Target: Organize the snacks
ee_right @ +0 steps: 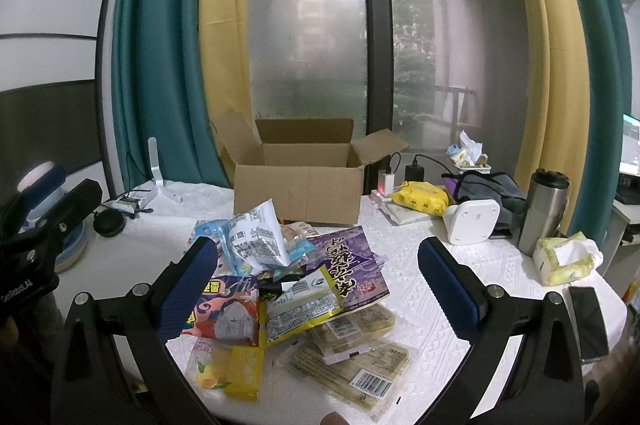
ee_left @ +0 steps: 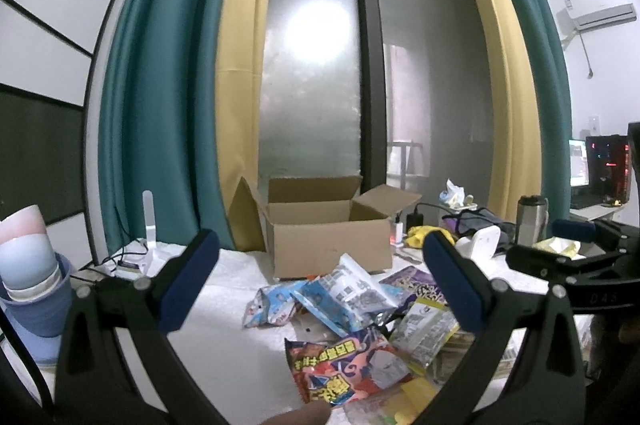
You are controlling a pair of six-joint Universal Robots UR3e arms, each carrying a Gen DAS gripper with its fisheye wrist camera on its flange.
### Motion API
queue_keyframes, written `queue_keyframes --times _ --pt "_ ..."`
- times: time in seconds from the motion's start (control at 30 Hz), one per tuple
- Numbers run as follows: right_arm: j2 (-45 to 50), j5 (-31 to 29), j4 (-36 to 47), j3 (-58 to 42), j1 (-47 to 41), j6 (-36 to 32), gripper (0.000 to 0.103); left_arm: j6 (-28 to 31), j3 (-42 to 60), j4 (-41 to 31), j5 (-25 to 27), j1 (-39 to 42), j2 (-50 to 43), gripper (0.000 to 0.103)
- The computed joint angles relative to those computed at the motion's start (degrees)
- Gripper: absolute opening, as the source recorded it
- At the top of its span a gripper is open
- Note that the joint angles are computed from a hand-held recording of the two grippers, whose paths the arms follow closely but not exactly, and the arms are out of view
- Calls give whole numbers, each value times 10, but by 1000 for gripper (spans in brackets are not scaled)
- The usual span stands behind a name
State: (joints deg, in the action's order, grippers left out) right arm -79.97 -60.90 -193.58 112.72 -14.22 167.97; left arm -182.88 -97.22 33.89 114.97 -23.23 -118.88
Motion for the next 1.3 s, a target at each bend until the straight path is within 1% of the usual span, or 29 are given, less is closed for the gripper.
queue_keyframes --times 0.1,0.9,1.3 --pt "1 0 -2 0 -1 0 103 -8 -12 4 -8 6 7 103" --pt "2 1 -2 2 -2 0 103 -6 -24 -2 -1 -2 13 103" --pt "6 -3 -18 23 2 0 103 -10 -13 -24 -1 -5 8 103"
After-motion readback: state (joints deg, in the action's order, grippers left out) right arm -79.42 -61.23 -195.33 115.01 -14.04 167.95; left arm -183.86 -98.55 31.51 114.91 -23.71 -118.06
